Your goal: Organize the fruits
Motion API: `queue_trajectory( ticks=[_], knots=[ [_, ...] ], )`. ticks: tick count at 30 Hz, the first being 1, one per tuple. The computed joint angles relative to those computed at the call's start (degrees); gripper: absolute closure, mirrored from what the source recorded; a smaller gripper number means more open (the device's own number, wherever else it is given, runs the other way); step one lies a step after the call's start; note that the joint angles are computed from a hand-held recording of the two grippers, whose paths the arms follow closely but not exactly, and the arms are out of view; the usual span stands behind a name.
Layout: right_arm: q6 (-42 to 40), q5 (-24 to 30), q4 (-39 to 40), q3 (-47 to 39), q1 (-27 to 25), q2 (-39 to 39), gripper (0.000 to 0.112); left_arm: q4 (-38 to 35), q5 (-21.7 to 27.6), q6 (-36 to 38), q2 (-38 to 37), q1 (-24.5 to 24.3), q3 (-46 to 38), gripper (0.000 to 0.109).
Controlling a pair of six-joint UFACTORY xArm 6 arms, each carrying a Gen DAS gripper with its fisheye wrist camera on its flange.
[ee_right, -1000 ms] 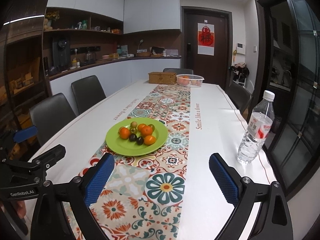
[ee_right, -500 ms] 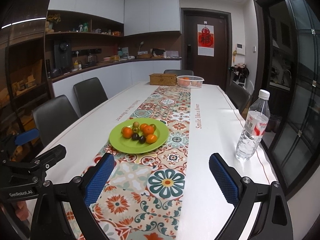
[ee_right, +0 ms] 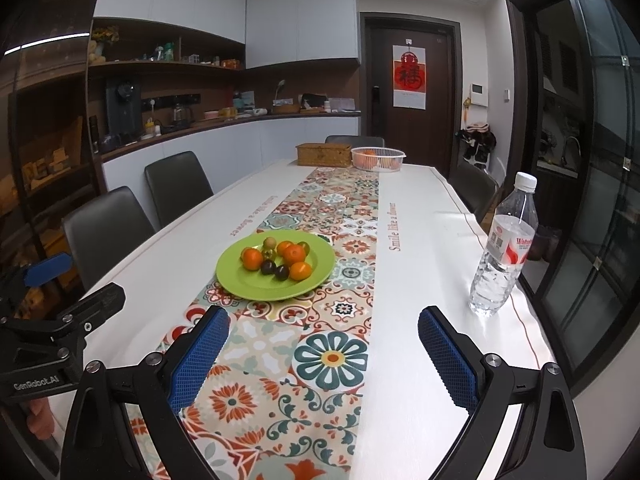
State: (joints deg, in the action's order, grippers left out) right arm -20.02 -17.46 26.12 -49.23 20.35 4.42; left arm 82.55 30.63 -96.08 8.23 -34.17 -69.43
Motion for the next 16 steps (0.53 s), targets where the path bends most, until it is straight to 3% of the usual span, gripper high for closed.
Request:
queue_trajectory(
  ticks=[16],
  knots=[
    [-3.7,1.1,3.8,-1.3,0.6,0.9,0.016,0.2,0.3,-1.0,0.1,0.2,0.1,0.006]
  ],
)
